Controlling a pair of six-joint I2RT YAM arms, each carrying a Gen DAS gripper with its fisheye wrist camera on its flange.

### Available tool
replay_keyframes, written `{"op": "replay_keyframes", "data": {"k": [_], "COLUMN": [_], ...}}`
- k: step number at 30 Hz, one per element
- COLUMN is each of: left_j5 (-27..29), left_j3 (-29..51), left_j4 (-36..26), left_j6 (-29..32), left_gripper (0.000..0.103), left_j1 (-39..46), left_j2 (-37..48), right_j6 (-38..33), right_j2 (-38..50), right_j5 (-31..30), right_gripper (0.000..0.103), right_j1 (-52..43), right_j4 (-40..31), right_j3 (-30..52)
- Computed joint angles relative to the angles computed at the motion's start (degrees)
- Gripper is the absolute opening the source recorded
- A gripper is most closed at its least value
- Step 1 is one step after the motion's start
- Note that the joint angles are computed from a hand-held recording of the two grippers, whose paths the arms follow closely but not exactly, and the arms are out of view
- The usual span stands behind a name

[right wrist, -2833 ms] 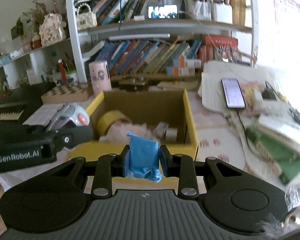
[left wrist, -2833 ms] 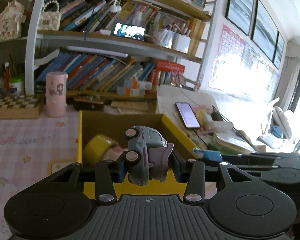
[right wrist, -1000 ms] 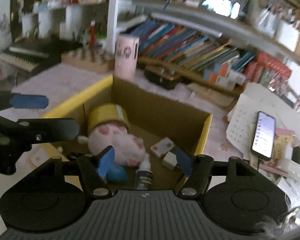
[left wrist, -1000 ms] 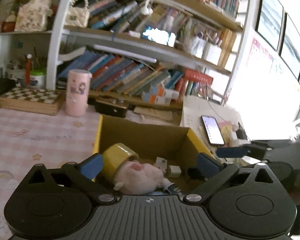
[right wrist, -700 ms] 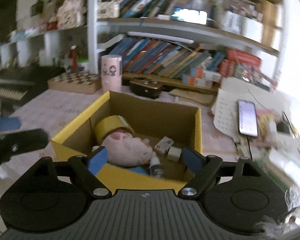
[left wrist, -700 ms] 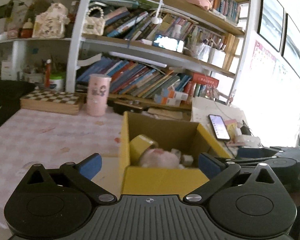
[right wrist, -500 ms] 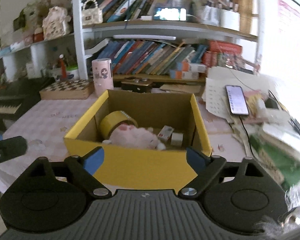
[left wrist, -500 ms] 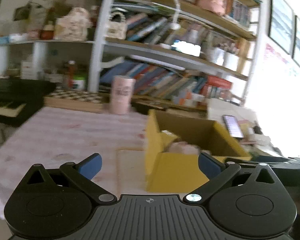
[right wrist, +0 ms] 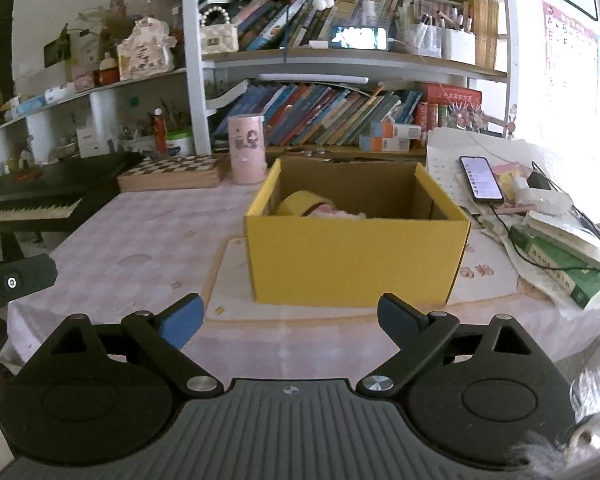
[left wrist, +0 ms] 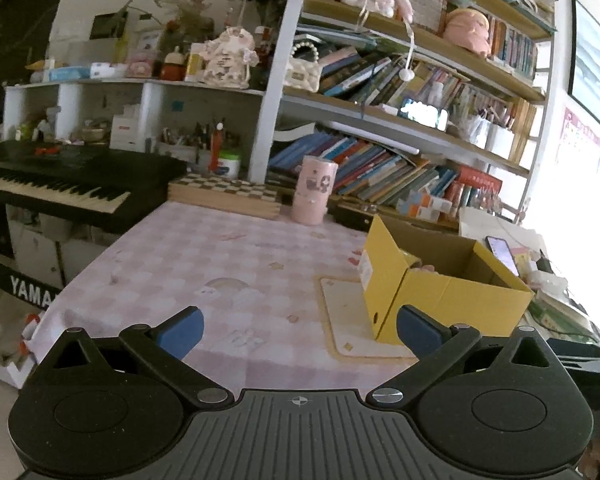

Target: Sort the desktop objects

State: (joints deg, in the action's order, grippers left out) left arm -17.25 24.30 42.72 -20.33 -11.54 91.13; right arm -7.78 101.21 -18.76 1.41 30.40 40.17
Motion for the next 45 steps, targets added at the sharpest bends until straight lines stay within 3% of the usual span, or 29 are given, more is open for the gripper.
{"op": "replay_keyframes", "data": {"k": [5,16,20,27,31,34,45], "left_j5": [-0.80,1.40,1.82,2.38,-2.43,-0.10,-0.18], "left_j3": [-6.74,-13.83,-14.24,-15.41,-12.88,-13.67,-12.32], "left_j4": [4.94,0.28,-2.92,-2.93,-9.44,-8.29,-11.64], "left_j6": [-0.28,0.32,-0.99,-3.69,-4.94,-5.44,-5.67], "left_gripper": [0.103,0.103,0.103,0.103,0.103,0.103,0.103], "left_j1": [0.18,1.82,2.53,3.29,0.78,1.31,-0.03], "left_j2": [-3.34,-12.45,-14.04,-14.23,-13.87,-13.93,-13.05], "right_j6": [0.52,2.69,2.67,2.12,2.30,2.41,0.92], "right_j2": [-4.12,-10.23,-11.93,-13.78,-13.90,-14.05,-14.60], "right_j5": [1.49,2.47,2.78,2.50,2.22,2.19,1.17], "right_gripper": [0.094,0.094,0.094,0.094,0.094,0.094,0.094], "right_j1": [1.91,5.47,6.25,6.53,6.22,6.03,5.49], "right_j4": [2.56,1.39,1.88,2.85,2.88,2.75,0.80], "right_j3": [-6.73,-13.06,-15.38,-17.73,-18.26,-18.77,-19.16]}}
